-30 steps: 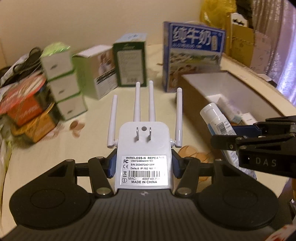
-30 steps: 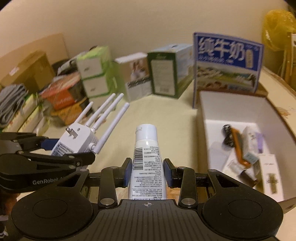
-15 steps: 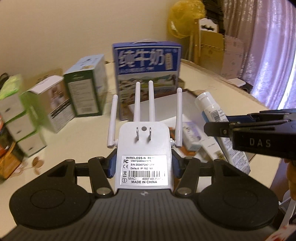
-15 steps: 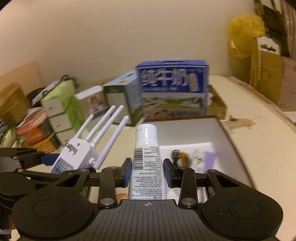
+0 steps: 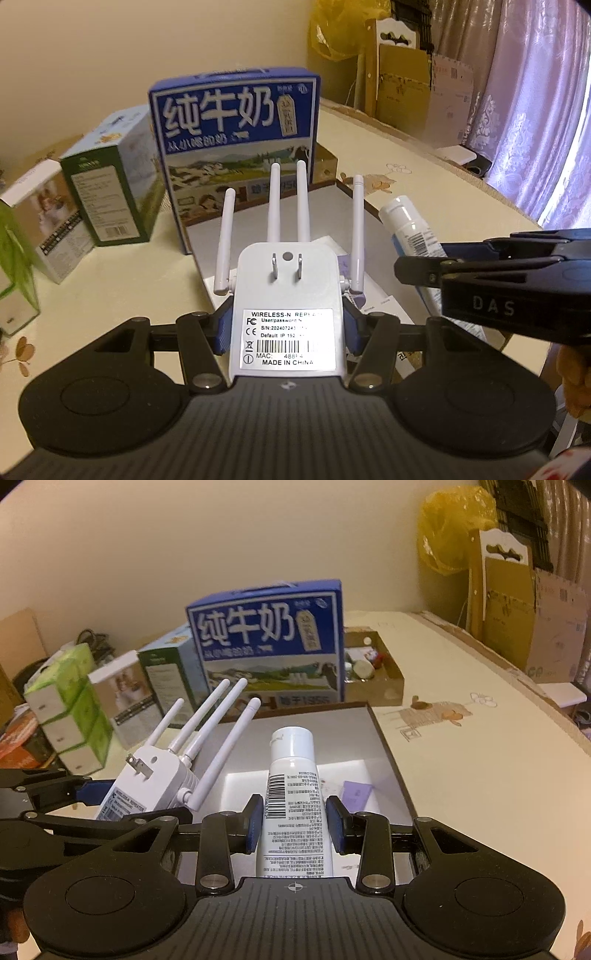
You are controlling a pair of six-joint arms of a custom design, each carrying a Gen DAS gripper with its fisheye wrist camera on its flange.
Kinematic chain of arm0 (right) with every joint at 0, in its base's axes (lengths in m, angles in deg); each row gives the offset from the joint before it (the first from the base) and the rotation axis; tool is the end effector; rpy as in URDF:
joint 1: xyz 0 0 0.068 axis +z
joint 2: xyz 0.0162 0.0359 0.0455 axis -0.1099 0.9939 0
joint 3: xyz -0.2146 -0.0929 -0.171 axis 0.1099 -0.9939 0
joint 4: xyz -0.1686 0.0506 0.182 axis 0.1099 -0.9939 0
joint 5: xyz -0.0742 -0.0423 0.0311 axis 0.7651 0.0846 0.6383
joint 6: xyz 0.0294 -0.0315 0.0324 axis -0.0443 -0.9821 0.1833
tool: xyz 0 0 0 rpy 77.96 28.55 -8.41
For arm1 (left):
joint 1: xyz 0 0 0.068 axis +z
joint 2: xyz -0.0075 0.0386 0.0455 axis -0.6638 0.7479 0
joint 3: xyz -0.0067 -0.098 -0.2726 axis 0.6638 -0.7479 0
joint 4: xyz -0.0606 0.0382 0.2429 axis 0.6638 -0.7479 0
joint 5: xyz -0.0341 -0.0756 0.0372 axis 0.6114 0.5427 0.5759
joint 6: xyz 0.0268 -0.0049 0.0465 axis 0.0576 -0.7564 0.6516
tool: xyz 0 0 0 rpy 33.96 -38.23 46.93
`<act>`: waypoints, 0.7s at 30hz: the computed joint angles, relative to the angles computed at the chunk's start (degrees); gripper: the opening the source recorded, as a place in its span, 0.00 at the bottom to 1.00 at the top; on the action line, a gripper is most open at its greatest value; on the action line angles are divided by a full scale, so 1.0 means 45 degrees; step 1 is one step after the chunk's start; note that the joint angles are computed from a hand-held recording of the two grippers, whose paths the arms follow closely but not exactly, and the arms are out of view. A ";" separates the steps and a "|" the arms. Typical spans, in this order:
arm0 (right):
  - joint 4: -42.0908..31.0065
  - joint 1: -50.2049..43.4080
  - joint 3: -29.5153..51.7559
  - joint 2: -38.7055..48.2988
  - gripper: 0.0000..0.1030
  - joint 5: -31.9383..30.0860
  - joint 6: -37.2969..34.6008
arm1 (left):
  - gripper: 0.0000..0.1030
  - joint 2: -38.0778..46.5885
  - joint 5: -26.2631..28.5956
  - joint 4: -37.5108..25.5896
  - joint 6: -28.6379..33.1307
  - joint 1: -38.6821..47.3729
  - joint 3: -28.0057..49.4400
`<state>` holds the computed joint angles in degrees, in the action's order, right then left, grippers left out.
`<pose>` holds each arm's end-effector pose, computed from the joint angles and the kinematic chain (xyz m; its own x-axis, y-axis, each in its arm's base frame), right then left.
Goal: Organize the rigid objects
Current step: 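Carry the repeater and tube over the brown box with both tools, then lower and open both tools to drop the repeater and tube into the brown box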
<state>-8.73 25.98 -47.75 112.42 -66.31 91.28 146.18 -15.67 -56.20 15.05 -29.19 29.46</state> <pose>0.2110 0.1262 0.2001 -0.6496 0.0203 -0.7600 -0.1864 0.9649 0.1851 0.2220 0.0354 0.2083 -0.6639 0.1848 -0.7246 0.2891 0.9571 -0.0208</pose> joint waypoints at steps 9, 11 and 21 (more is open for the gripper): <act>0.0889 -0.1434 0.0756 0.2345 0.33 -0.1183 -0.0643 | 0.51 0.2484 -0.1388 0.1311 -0.1025 -0.1350 0.0674; 0.1002 -0.1624 0.0972 0.2825 0.33 -0.1368 -0.0736 | 0.51 0.3118 -0.1519 0.1489 -0.1228 -0.1408 0.0945; 0.1291 -0.2190 0.1916 0.4755 0.33 -0.2120 -0.0681 | 0.51 0.5578 -0.2098 0.1891 -0.1459 -0.1660 0.2163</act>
<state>-2.92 16.12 -39.13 133.82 -75.85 88.22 171.28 -25.11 -47.70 8.49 -36.66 39.19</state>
